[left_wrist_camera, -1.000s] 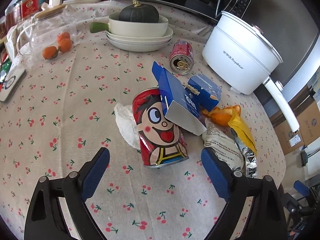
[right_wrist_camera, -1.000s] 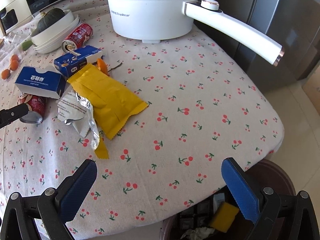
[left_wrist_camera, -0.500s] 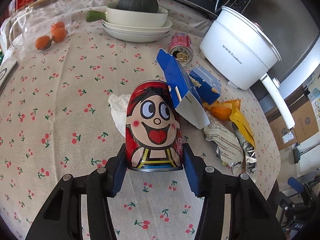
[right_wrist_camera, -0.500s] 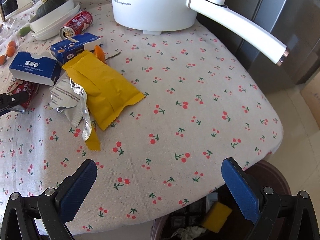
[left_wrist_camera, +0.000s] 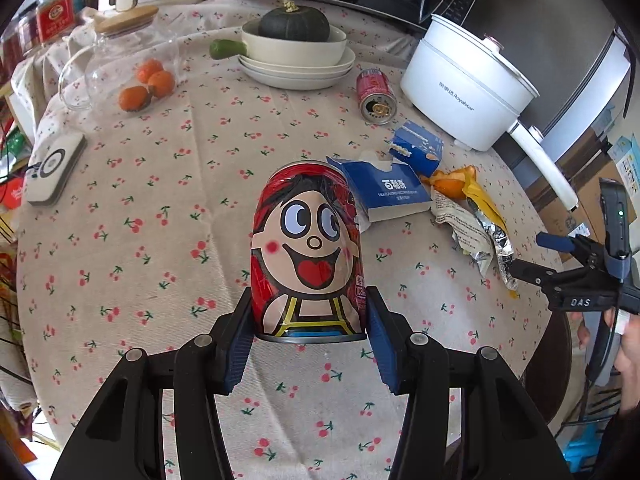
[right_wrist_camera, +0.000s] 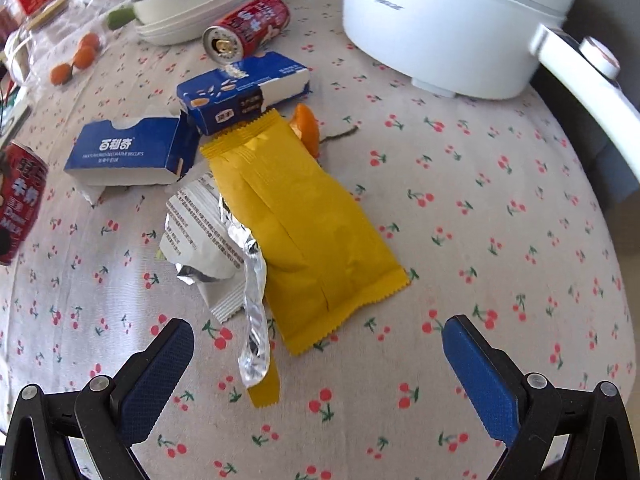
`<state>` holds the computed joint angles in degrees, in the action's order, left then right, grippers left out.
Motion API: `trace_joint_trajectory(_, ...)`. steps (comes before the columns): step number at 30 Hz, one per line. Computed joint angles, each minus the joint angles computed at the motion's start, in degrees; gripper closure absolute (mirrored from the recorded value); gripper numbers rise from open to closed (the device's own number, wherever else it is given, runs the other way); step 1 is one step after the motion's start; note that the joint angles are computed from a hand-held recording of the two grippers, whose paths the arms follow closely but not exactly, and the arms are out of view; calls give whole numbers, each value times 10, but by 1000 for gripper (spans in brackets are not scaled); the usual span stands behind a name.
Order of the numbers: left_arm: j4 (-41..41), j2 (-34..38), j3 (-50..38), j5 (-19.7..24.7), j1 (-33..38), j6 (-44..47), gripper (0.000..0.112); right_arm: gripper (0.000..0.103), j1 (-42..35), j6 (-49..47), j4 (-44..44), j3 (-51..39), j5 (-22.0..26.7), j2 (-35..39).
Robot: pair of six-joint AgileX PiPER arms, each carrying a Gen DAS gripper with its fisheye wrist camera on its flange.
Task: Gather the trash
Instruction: 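Grasp the red cartoon-face can with the left gripper, then grasp the yellow snack bag with the right gripper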
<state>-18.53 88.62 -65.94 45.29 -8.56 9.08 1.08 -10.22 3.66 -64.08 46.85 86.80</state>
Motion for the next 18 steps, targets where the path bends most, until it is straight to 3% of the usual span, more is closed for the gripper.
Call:
trace_joint_trajectory(8,-18,-12,4,17,14,28,58,3,14,-58,-21,-52,-19,88)
trace_joint_trajectory(11,-22,-14,3,20,8,29,58,15,-1,-92,28,-53,-15,100)
trace_joint_trajectory(13,-24,-16,4,20,4,26,58,30,-12,-113,66,-44,-12,90)
trace_joint_trajectory(17,-33,-27,9,24,-8,24,58,50,-2,-93,47,-19,-9,54)
trace_joint_trajectory(18,-32,-31,10,24,-12,22,58,60,-4,-93,53,-12,-3,41)
